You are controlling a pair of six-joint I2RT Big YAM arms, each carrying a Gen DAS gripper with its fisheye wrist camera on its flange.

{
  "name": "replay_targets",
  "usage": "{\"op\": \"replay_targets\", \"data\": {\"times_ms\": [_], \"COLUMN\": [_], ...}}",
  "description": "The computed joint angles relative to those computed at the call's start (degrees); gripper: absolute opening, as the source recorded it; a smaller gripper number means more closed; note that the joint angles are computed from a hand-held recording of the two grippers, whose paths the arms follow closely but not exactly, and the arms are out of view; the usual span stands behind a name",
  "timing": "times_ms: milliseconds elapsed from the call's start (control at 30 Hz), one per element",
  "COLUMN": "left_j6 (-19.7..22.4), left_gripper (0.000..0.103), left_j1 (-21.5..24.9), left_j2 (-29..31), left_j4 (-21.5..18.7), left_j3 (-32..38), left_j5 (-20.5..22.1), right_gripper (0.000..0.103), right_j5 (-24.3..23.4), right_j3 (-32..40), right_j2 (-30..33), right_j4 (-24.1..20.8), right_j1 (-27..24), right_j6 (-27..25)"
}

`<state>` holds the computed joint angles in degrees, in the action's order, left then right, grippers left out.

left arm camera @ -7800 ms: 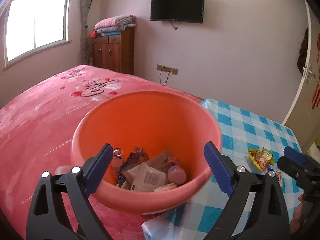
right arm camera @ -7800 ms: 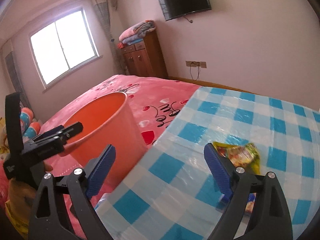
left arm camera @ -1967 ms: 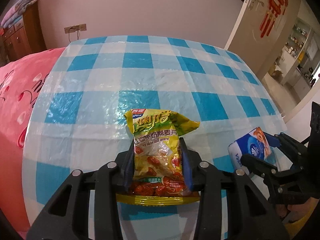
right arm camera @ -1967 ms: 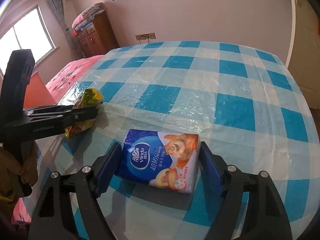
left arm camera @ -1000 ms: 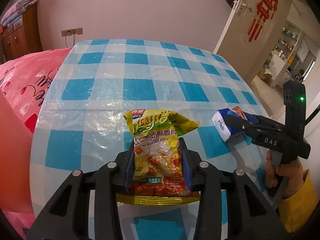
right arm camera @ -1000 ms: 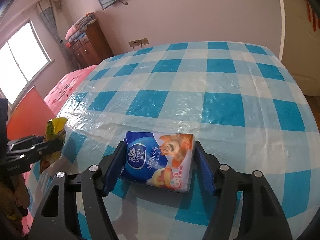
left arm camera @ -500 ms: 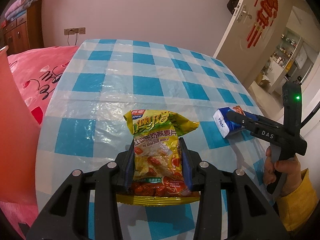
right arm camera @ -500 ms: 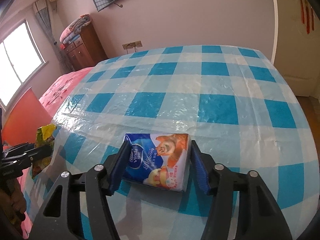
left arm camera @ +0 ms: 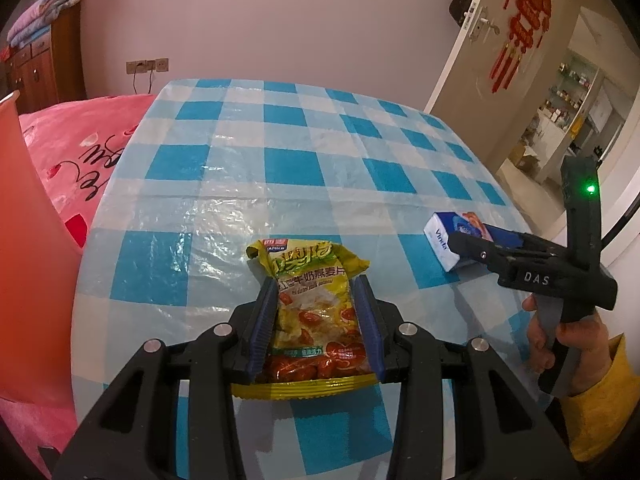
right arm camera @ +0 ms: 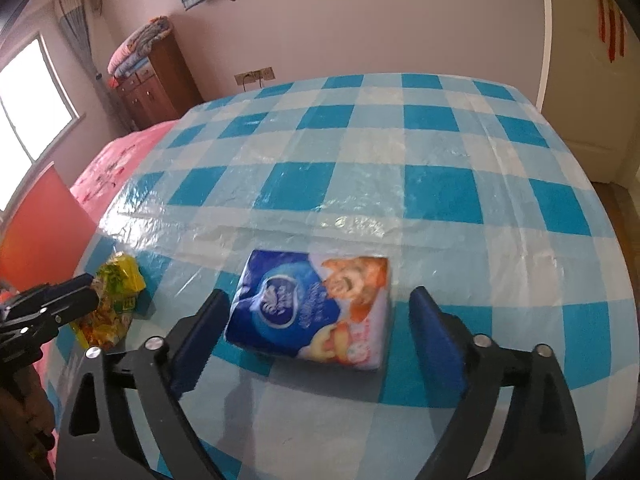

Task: Collect trash
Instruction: 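Grasp the blue Vinda tissue pack with the right gripper while left holds wrapper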

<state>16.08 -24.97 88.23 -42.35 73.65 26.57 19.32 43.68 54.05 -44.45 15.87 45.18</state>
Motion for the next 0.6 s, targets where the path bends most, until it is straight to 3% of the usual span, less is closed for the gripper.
{"op": "replay_targets", "data": {"times_ms": [100,300,367,400,600], "left_j6": [-0.41,0.29,0.79,0.89,0.24], "left_gripper": [0.058,0.064,0.059,0.050,0.041], "left_j1": [-0.61,-2.31,-2.60,-2.67,-1.77], "left_j2": [0.45,1.54,1.48,1.41,1.40], "left_j4": [-0.14,0.59,1.37,1.48,0.13], "left_j3": [0.04,-0.05,-0.28,-0.35,-0.02], "left_j5": [-1.29,-4.41,-4.76,-4.99,-2.43], "right_gripper": [0.092,0.092,0.084,0.074,0.074], "right_j5": [1.18,4.38,5.23,6.41,5.88], "right_j3": [0.98,2.72,2.94,3.21,2.51], "right_j2": [1.92,4.89,5.15,5.33,4.37], "right_j4": [-0.91,-2.63,-3.12,-3.99,-2.93], "right_j1": [1.16,3.03,3.38,3.71,3.29], "right_j6": [0.06,0.18,0.21,0.39,0.48]}}
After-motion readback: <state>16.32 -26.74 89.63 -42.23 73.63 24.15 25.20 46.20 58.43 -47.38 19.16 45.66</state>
